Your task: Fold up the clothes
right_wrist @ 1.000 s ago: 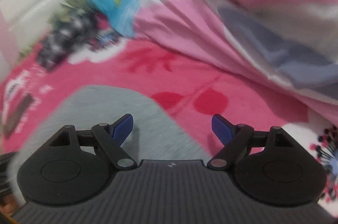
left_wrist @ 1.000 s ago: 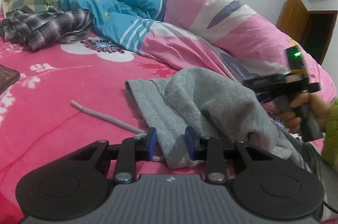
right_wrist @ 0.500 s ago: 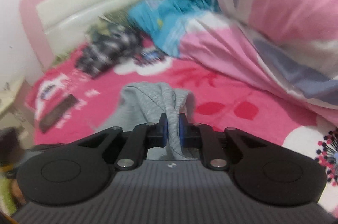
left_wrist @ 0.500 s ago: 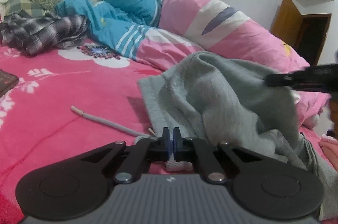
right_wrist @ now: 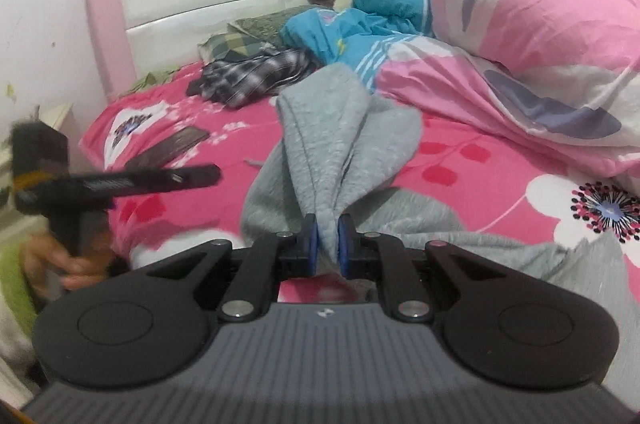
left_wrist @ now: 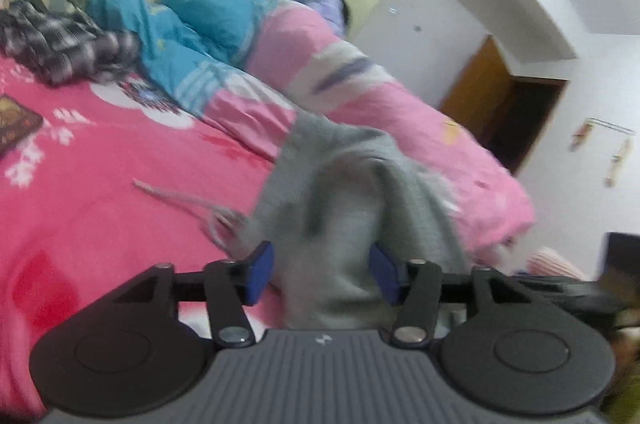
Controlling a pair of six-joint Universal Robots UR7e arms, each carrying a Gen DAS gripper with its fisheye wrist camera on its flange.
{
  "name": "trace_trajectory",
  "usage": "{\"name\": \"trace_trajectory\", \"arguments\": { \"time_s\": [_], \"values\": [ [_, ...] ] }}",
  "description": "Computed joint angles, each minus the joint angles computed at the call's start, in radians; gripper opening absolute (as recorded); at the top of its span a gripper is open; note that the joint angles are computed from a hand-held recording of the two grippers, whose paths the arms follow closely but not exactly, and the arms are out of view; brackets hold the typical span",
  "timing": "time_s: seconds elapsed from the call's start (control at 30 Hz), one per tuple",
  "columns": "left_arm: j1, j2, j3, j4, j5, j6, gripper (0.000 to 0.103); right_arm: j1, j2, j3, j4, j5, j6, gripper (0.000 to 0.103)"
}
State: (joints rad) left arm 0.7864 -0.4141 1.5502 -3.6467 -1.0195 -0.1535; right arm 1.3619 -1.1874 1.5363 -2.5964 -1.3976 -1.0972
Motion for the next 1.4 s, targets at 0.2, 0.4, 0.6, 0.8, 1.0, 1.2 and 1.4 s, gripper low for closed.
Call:
{"name": "trace_trajectory", "arguments": {
  "time_s": [0.2, 0.4, 0.6, 0.8, 1.0, 1.2, 1.4],
  "values": [
    [-0.035, -0.045, 0.127, -0.004, -0.055, -0.092, 0.084, -0.027, -0.068, 0.279, -0.312, -0.096, -0.274, 0.009],
    [-0.027, -0.043, 0.125, 0.015, -0.064, -0.177, 0.086, -0.050, -0.079, 0.432, -0.575, -0.158, -0.480, 0.015],
    [-0.015, -0.032, 0.107, -0.059, -0.096, -0.128, 0.088, -0.036, -0.197, 0.405, -0.391, -0.071, -0.366, 0.022],
    [-0.012, -0.049, 0.138, -0.091, -0.083, -0.162, 0.088, 0.003, -0.101, 0.192, -0.286, 0.066, -0.081, 0.082],
    [-0.029, -0.087, 0.191, -0.133, -0.050, -0.147, 0.091, 0.030, 0.036, 0.043, -0.156, 0.053, 0.029, 0.051],
    [-0.031, -0.093, 0.187, -0.123, -0.102, -0.104, 0.099, 0.035, -0.001, 0.167, -0.117, 0.046, -0.208, 0.010],
    [-0.028, -0.080, 0.180, -0.022, -0.051, -0.209, 0.097, 0.025, -0.052, 0.318, -0.130, -0.021, -0.486, 0.014]
  ]
}}
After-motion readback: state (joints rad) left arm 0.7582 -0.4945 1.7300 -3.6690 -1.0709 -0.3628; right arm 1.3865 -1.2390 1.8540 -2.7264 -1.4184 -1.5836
